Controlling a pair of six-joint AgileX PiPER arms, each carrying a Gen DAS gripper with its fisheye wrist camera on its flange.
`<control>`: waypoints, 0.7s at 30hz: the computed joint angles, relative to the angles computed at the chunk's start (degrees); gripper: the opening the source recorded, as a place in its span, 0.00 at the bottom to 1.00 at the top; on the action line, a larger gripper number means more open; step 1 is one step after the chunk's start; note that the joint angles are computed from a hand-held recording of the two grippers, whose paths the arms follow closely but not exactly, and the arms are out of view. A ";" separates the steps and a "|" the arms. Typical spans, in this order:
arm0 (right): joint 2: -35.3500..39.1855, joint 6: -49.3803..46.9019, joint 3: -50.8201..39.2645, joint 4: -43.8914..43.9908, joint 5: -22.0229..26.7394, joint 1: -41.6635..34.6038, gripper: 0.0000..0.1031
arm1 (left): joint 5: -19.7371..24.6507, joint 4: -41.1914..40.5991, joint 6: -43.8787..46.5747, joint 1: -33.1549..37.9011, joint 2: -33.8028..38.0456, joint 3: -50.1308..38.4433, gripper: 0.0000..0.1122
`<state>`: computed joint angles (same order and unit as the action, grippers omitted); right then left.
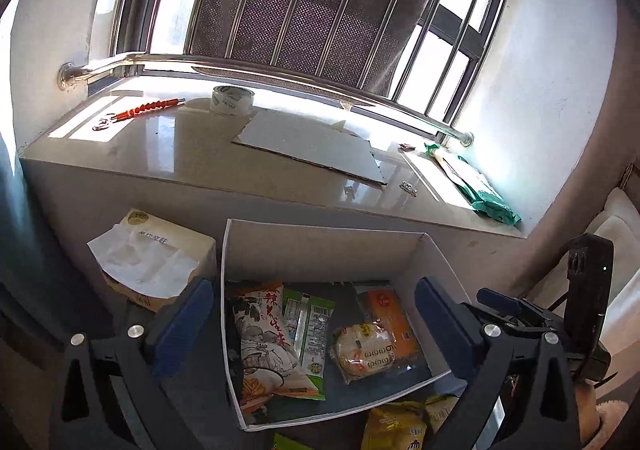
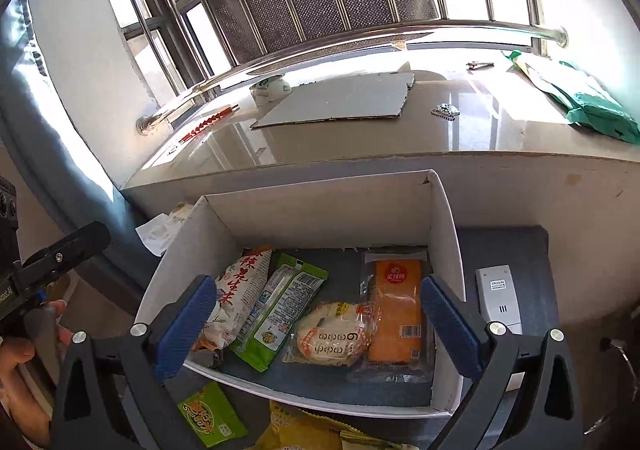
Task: Organize snacks
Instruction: 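Lift both bags over the white box and release them inside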
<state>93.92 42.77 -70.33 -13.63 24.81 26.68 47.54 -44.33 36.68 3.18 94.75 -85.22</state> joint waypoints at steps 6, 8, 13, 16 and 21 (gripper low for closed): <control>-5.50 8.80 4.12 -10.19 0.51 5.63 1.00 | 0.29 -3.71 7.14 3.28 -8.13 6.94 0.92; -8.31 11.81 6.79 -13.27 0.30 7.98 1.00 | 1.32 -6.47 11.00 5.35 -11.42 10.25 0.92; -15.88 26.09 14.01 -26.80 4.74 18.38 1.00 | 4.82 -11.91 21.03 12.14 -21.42 20.58 0.92; -20.42 38.05 19.76 -36.68 8.37 26.94 1.00 | 9.18 -15.35 28.16 17.98 -27.63 27.13 0.92; -24.81 57.20 27.98 -47.19 19.43 44.18 1.00 | 18.44 -19.22 38.23 30.39 -36.89 37.12 0.92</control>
<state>69.11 99.97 -42.35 -60.82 44.24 70.86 65.98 -63.55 74.91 33.57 57.86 -48.10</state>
